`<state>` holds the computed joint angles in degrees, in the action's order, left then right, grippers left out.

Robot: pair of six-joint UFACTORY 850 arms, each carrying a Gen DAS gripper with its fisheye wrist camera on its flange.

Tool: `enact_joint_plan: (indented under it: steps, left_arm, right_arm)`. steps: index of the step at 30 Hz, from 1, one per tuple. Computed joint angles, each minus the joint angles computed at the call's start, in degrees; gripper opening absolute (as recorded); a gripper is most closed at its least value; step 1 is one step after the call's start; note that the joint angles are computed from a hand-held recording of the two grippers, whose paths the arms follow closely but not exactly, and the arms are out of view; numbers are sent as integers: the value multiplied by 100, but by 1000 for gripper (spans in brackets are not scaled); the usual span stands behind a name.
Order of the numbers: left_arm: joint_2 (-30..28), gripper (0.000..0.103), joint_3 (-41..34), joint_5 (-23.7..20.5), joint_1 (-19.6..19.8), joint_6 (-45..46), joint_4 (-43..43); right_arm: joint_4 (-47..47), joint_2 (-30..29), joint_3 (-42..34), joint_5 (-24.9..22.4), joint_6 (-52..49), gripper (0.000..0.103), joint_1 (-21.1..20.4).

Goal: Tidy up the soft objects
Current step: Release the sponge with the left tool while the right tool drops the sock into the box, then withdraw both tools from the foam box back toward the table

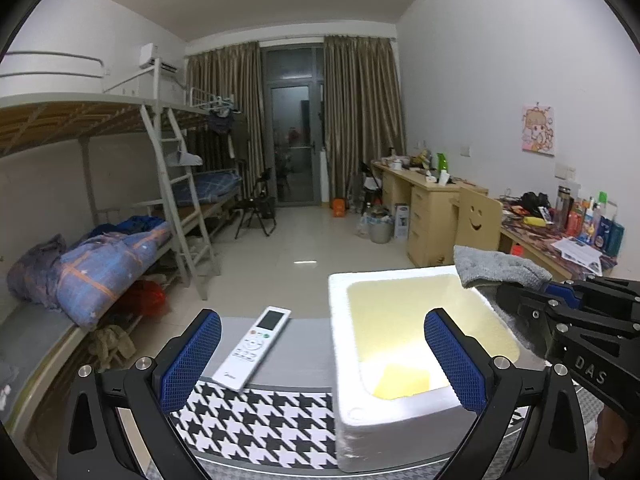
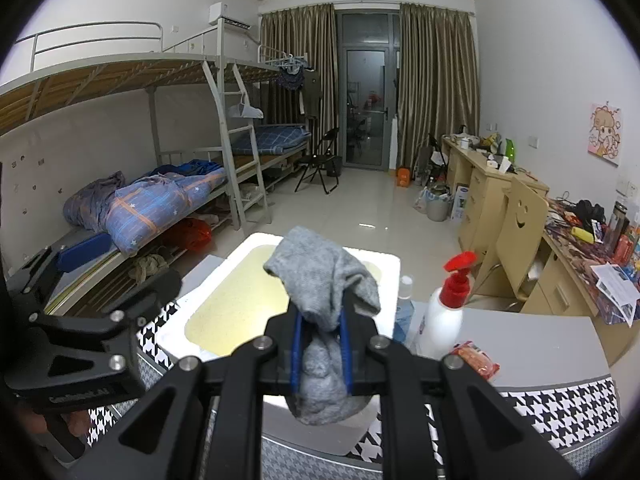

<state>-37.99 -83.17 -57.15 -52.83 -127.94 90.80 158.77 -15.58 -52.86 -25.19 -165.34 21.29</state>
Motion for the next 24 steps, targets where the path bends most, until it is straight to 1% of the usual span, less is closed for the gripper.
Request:
enact_joint_plan:
  steps: [3, 8, 10, 13, 15, 17, 18, 19, 20, 21, 24]
  left_arm:
    - [-45, 102, -35, -57, -20, 26, -77]
    - [-106, 102, -68, -215, -61, 143, -156]
    - [-68, 102, -7, -226, -65, 108, -173]
    - [-8, 102, 85, -221, -67, -10, -126]
    - [32, 102, 147, -252, -69, -99, -125]
    - [67, 102, 195, -239, -65, -184, -122]
    - [74, 102, 205, -238, -63, -185, -146]
    - [83, 102, 220, -235, -62, -190, -150]
    - [98, 102, 238, -195, -58, -204, -139]
    - [110, 102, 252, -156, -54, -215, -137]
    - [98, 102, 247, -187, -81, -155, -149]
  right_arm:
    - [191, -95, -90, 29, -192, 19, 22]
    - [226, -224, -233, 131, -195, 19, 72]
    - [-55, -264, -287, 184, 70, 19, 67]
    - [-185, -319, -348, 238, 226, 22, 79]
    - [-221, -370, -413, 331, 251, 26, 93]
    - [-394, -419, -472, 402, 412, 42, 77]
    - [-424, -429, -489, 426, 441, 56, 81]
    - [-360, -430, -484, 414, 375, 65, 88]
    - [-161, -417, -458, 379, 186, 68, 100]
    - [-53, -423, -470, 374, 87, 68, 110]
    - [-117, -379, -433, 352, 133, 68, 108]
